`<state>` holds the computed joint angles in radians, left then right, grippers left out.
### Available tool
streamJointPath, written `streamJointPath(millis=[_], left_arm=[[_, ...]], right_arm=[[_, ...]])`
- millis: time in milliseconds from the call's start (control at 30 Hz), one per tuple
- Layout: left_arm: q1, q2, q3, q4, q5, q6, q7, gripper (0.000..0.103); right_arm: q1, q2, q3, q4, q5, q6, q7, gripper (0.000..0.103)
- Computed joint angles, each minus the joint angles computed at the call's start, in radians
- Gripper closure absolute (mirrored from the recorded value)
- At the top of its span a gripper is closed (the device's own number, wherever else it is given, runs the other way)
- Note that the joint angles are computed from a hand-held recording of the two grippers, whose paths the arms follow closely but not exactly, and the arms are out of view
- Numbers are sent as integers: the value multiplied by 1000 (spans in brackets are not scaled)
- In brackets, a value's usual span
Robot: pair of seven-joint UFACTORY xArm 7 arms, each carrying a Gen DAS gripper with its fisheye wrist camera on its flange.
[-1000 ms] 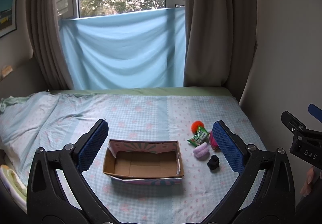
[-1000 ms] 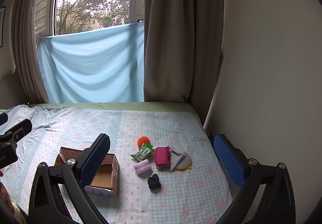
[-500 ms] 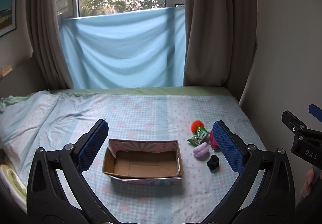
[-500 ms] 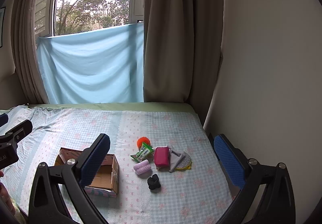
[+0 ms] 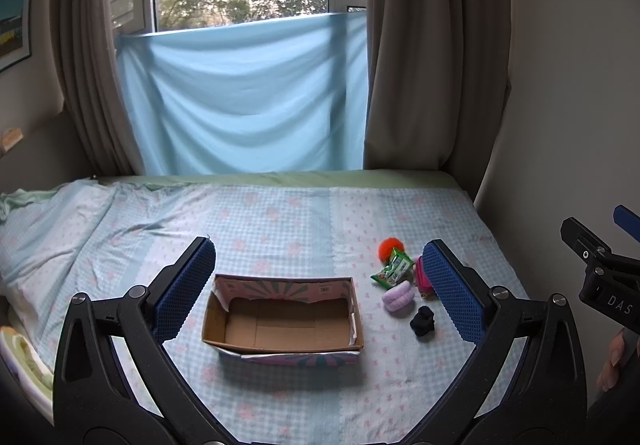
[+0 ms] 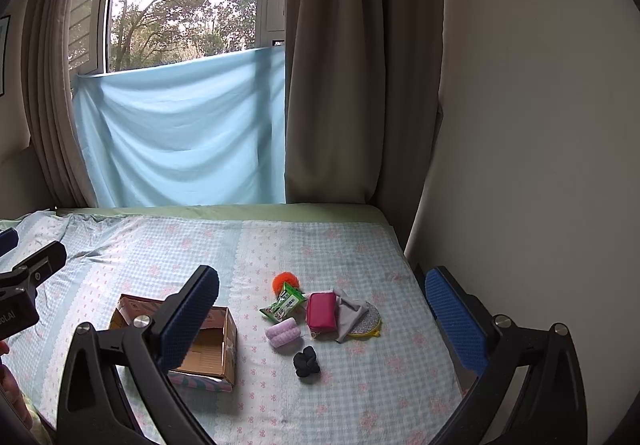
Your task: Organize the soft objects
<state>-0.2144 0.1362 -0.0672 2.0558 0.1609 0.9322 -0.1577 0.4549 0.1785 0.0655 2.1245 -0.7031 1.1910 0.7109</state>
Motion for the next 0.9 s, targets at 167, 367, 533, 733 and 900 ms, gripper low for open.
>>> streamJointPath(millis=[167,367,533,733,900], left_arm=[[0,1,0,-1,-2,0,1,0],[1,7,0,9,-9,5,7,0],[2,40,1,65,-21,44,31,0],[12,111,5,170,-64,99,92,0],[22,245,-2,354,-135,189,168,0]], right_arm=[[0,0,-1,-1,0,-1,-1,0],[0,-2,1,-5,-3,-3,2,0],[5,20,-3,34,2,26,-6,0],[32,63,-26,106,-8,86,7,0],[51,100,-55,147,-26,118,23,0]])
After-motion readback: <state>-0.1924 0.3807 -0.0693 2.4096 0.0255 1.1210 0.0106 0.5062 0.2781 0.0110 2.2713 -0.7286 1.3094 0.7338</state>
